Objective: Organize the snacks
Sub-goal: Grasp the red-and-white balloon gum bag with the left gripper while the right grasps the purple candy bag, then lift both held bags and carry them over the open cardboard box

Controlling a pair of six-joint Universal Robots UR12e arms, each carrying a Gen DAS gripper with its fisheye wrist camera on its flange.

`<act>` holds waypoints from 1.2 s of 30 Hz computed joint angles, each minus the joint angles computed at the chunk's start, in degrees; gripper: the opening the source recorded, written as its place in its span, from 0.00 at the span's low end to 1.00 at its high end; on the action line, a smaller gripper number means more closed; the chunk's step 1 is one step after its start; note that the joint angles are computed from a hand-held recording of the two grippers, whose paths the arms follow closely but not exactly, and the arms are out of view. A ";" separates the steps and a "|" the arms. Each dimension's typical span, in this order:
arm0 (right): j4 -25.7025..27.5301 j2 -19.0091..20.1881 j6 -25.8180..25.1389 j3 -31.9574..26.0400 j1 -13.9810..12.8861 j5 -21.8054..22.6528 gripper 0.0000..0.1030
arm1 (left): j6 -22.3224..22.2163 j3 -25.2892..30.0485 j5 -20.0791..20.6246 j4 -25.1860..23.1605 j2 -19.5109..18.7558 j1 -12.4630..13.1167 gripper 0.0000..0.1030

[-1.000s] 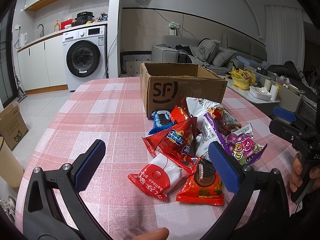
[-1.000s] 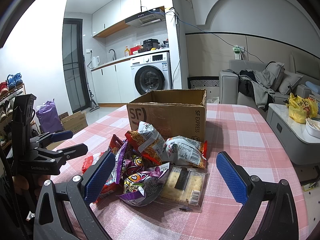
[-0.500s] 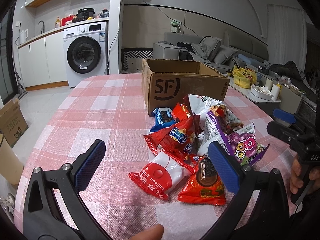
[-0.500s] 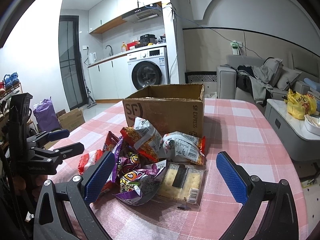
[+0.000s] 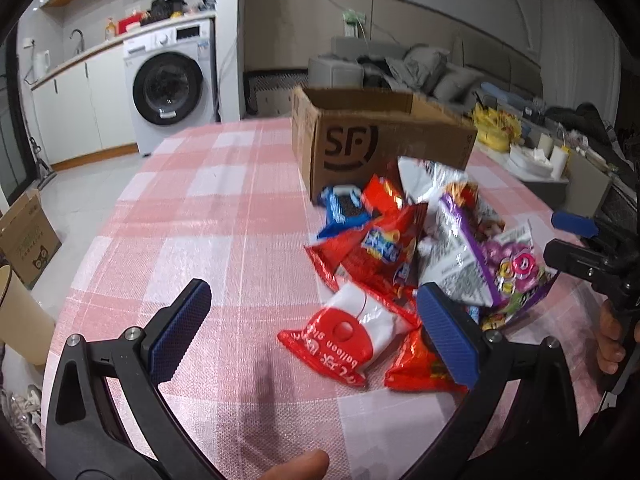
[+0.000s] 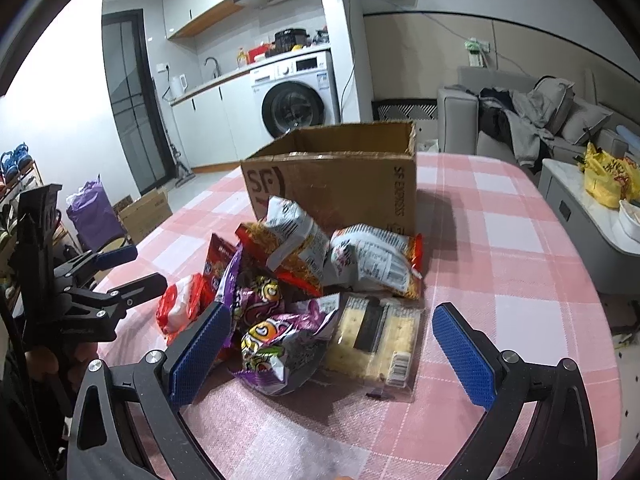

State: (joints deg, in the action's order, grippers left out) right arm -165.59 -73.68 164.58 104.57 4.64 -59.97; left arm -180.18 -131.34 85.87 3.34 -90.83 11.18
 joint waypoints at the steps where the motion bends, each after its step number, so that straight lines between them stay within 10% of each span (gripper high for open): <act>1: 0.32 0.04 -0.22 -0.06 0.07 0.06 1.00 | 0.28 0.17 -0.10 -0.84 -0.13 0.05 0.99; 16: 11.47 1.19 -5.48 -2.69 1.89 1.07 0.92 | 2.35 4.04 0.16 -13.07 -2.54 -0.68 0.99; 25: 16.03 2.14 -6.75 -4.17 2.28 2.68 0.71 | 3.19 4.71 -5.14 -14.90 -3.21 0.95 0.45; 36: 13.25 0.70 -3.79 -1.90 0.28 6.61 0.43 | 3.35 3.10 -8.18 -10.12 -1.77 2.00 0.39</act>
State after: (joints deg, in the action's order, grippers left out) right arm -152.34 -72.97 160.78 102.67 4.92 -53.36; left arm -176.83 -128.24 77.69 -6.78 -92.61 13.18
